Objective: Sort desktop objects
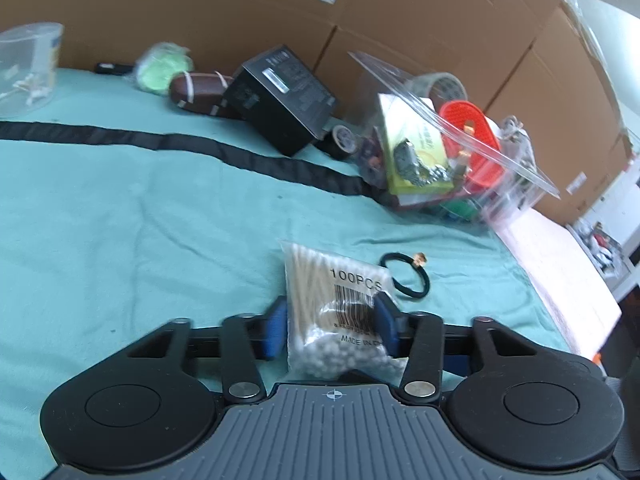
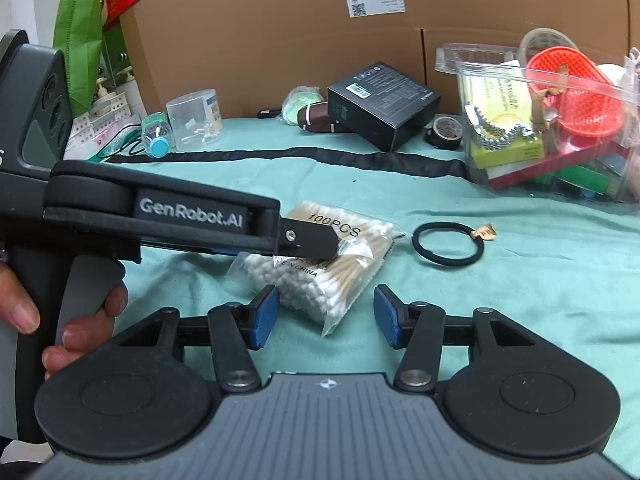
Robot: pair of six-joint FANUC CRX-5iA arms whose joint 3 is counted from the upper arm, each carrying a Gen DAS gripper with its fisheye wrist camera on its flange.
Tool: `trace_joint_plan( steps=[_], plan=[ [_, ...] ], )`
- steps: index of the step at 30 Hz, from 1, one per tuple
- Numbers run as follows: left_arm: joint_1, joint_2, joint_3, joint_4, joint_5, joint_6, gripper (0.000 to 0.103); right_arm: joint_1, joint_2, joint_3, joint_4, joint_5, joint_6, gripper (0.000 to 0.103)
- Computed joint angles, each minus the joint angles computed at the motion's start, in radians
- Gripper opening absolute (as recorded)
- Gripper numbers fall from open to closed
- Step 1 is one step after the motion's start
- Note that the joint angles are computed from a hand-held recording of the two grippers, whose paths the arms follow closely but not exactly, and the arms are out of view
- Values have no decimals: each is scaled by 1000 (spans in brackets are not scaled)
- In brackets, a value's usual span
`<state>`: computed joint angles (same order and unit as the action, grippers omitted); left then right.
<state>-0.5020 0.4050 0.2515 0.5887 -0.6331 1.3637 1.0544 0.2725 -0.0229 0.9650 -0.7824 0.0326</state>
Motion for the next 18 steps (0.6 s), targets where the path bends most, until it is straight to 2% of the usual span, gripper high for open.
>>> trace_joint_plan(
  steps=[4, 8, 13, 18],
  plan=[
    [-2, 12, 27, -22, -15, -8, 43, -7, 7, 3, 9, 13, 1, 59],
    [-5, 8, 31, -35, -15, -10, 36, -8, 4, 4, 2, 21, -2, 51],
    [-14, -18, 10, -31, 15, -11, 36, -5, -19, -16, 32, 28, -32, 49],
    [-33, -37, 5, 13, 84, -68, 36, -13, -50, -45, 149, 17, -94, 48]
  ],
)
